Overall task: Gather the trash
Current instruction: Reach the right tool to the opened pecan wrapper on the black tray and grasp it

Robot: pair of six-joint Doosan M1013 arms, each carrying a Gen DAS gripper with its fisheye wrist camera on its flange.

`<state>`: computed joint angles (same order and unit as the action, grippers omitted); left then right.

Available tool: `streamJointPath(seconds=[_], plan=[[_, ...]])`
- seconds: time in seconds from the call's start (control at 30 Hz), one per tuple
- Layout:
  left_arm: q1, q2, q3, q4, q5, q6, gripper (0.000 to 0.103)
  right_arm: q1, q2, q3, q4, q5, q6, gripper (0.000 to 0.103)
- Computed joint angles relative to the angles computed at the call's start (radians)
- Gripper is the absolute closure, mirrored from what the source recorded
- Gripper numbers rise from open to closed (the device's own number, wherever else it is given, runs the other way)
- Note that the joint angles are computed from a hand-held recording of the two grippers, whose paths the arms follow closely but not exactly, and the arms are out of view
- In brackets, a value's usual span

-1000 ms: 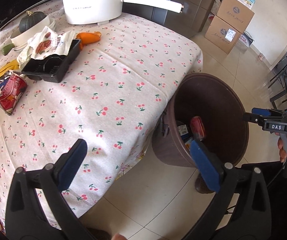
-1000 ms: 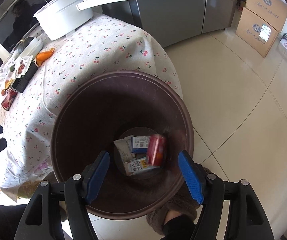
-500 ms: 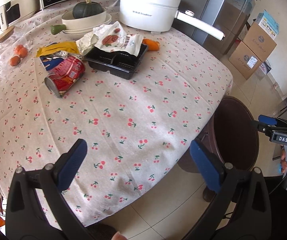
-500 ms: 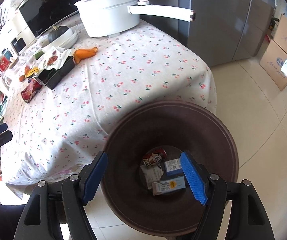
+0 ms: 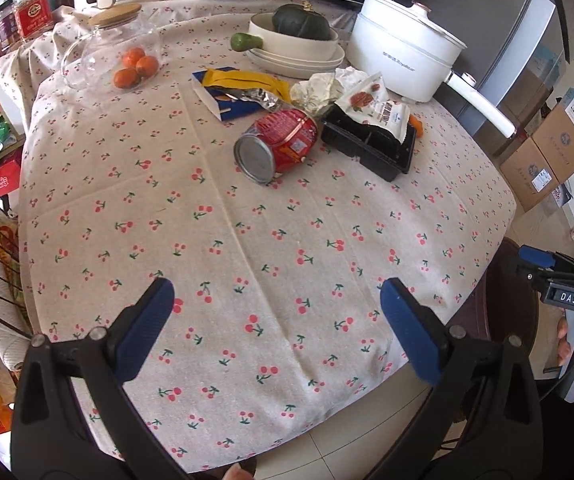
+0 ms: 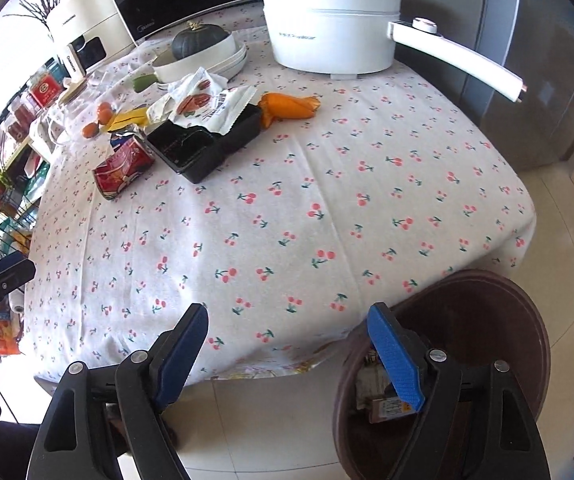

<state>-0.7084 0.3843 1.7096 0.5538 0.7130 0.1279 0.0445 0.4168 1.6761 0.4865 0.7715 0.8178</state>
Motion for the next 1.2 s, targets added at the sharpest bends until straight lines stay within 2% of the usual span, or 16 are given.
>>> streamJointPath(seconds=[0.3,0.4,0.57,0.7,0.83,1.07,1.2], plan=[[0.023,-0.017,0.016,0.057,0.097,-0.038,0.001,0.097,0.061,-0.088,-0.064,0.018,0.098,0.019],[0.031,-0.016,0.019,0.055,0.095,-0.041,0.001,0.118,0.093,-0.137,-0.043,0.039,0.121,0.019],[0.048,-0.009,0.02,0.013,0.079,-0.014,0.001,0.144,0.141,-0.217,-0.07,0.013,0.191,0.019],[0.059,0.0,0.019,-0.012,0.082,0.009,0.001,0.162,0.164,-0.267,-0.071,-0.017,0.133,0.019],[0.068,0.003,0.019,-0.033,0.076,0.016,0.001,0.197,0.187,-0.305,-0.133,-0.034,0.038,0.019],[0.074,0.011,0.01,-0.05,0.077,0.032,0.001,0.245,0.236,-0.35,-0.275,-0.052,0.054,0.019],[0.078,0.02,0.001,-0.058,0.082,0.047,0.001,0.251,0.257,-0.368,-0.298,-0.061,0.064,0.02]])
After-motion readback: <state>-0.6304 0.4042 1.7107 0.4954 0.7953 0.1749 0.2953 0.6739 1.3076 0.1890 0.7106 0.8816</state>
